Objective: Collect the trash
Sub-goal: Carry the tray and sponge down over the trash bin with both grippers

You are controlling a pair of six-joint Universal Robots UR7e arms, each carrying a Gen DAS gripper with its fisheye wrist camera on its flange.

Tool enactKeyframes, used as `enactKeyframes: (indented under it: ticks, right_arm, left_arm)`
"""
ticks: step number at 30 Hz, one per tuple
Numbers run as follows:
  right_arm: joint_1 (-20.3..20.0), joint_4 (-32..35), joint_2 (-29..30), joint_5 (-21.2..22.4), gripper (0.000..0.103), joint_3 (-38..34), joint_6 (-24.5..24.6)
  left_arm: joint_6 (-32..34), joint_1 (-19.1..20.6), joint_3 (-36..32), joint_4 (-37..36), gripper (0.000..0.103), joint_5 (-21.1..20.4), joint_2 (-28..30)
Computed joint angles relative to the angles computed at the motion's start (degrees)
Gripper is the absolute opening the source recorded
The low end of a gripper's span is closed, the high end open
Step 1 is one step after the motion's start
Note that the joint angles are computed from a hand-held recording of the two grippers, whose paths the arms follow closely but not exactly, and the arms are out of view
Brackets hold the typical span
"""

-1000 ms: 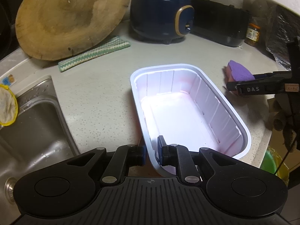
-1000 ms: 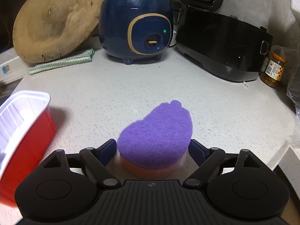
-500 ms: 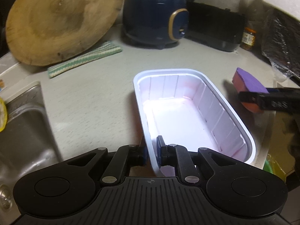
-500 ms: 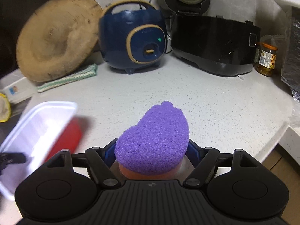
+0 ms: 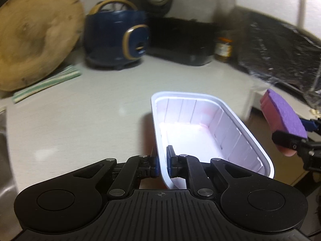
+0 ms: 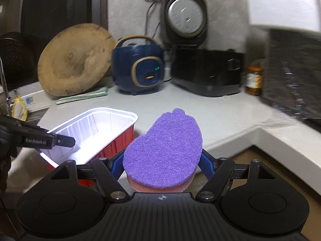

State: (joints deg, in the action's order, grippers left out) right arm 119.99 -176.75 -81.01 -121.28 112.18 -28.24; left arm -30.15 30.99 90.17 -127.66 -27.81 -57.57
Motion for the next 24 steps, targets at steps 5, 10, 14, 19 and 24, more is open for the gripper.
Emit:
enactKeyframes:
  ticks: [5,10,14,19,24]
  right_arm:
    - [-2.1,-5.8,-5.2,-0.9,0.075,5.8,-0.1]
    - [-6.0,-7.8,-11.0,-2.3,0.075,10.9,4.3]
    - [-11.1,-6.9,-16.5,-2.4,0.075,14.9,9.0]
    - [-18.4,-5.1,-19.7,-1.7,0.075,17.9,12.4]
    - [-25.1,-4.8,-19.3,0.8,0.075,19.6,12.9]
  left_arm:
    - [9.9,-1.8,1.2,-14.7,0.011,-5.4,2.7]
    - [15.2,-2.9,1.6,-24.1,0.011,-15.1,6.5]
    - [16.4,-1.6,2.0,-26.1,0.011,-21.7,10.0]
    - [12.7,1.5,2.6,-21.8,0.011,-24.5,14.4]
    - [7.4,6.1,1.8,-15.8,0.011,-26.1,19.9]
